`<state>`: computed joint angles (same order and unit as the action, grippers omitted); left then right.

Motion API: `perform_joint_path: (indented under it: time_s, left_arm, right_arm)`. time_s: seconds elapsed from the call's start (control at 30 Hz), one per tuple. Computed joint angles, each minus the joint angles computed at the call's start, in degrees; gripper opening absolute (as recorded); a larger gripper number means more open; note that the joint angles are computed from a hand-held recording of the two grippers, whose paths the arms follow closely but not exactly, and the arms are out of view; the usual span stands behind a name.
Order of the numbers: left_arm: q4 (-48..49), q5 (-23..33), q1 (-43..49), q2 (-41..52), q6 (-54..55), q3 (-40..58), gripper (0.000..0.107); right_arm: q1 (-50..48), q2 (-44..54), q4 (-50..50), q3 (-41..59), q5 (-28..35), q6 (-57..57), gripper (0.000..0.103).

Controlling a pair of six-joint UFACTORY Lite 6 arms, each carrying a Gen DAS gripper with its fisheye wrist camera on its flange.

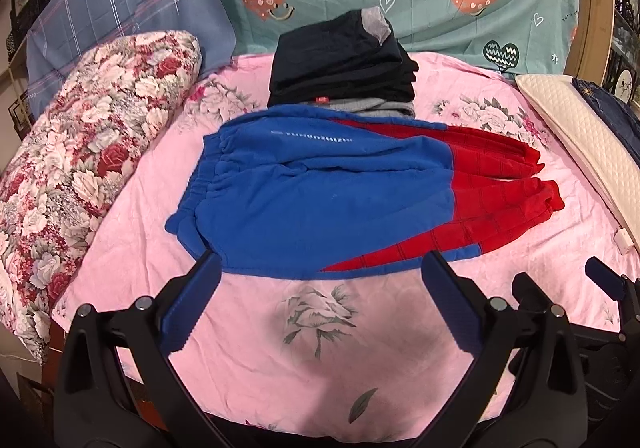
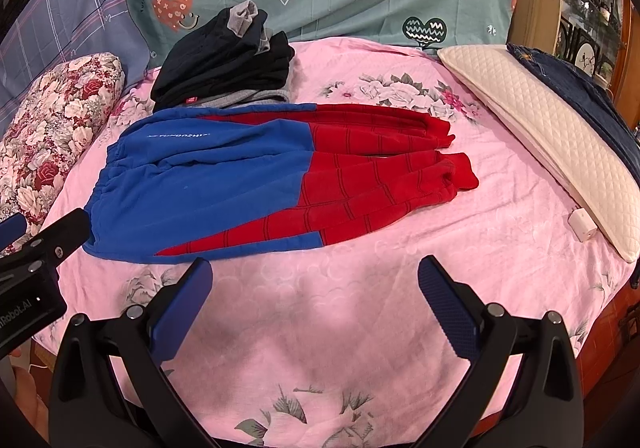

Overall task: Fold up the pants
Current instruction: 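Grasp the blue waistband with the left tool while the right tool grasps the red leg cuffs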

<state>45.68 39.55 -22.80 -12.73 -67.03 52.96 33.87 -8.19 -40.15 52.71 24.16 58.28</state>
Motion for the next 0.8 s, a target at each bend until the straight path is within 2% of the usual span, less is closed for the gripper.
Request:
perform_joint_path:
  time_s: [0.2,0.37,0.5,0.63,0.7,0.73,0.77,0.8]
  left_arm:
    - [-34.52,-14.29,17.02,8.29,32.57,-2.00,0.101]
    - [-64.49,-14.66,35.53,15.48,62.55,0.11,0.101]
    - [-85.79,-10.02,50.24,25.76,86.06,7.04,0.101]
    - [-94.16,-3.60,58.11,35.02,94.33,14.59,0.099]
    - [-95.34,-1.46,60.49,39.26,95.67,18.39,0.085]
    - [-94.98,-0.84,61.06,41.26,95.54,20.93,0.073]
    - [-92.97,-0.62,61.30,43.26,94.13,23.84,0.038]
    - [-90.29,0.08,61.01,47.00,91.90,28.50,0.017]
  right_arm:
    - [-4.77,2.77,3.89,-0.90,-2.08,-4.13,0.102]
    - [-11.81,5.81,16.87,-2.03,-3.65,-16.76,0.102]
    - [-15.14,5.49,22.87,-4.00,-4.93,-22.48,0.102]
    - [-15.16,3.03,20.95,-6.08,-5.79,-20.83,0.102]
    - [-15.70,3.61,21.76,-5.44,-6.03,-22.16,0.102]
    - [-16.10,4.15,22.79,-4.83,-5.94,-23.34,0.102]
    - [-16.51,4.36,23.48,-4.60,-5.89,-24.13,0.102]
    - [-17.04,4.58,24.30,-4.29,-5.77,-25.09,0.102]
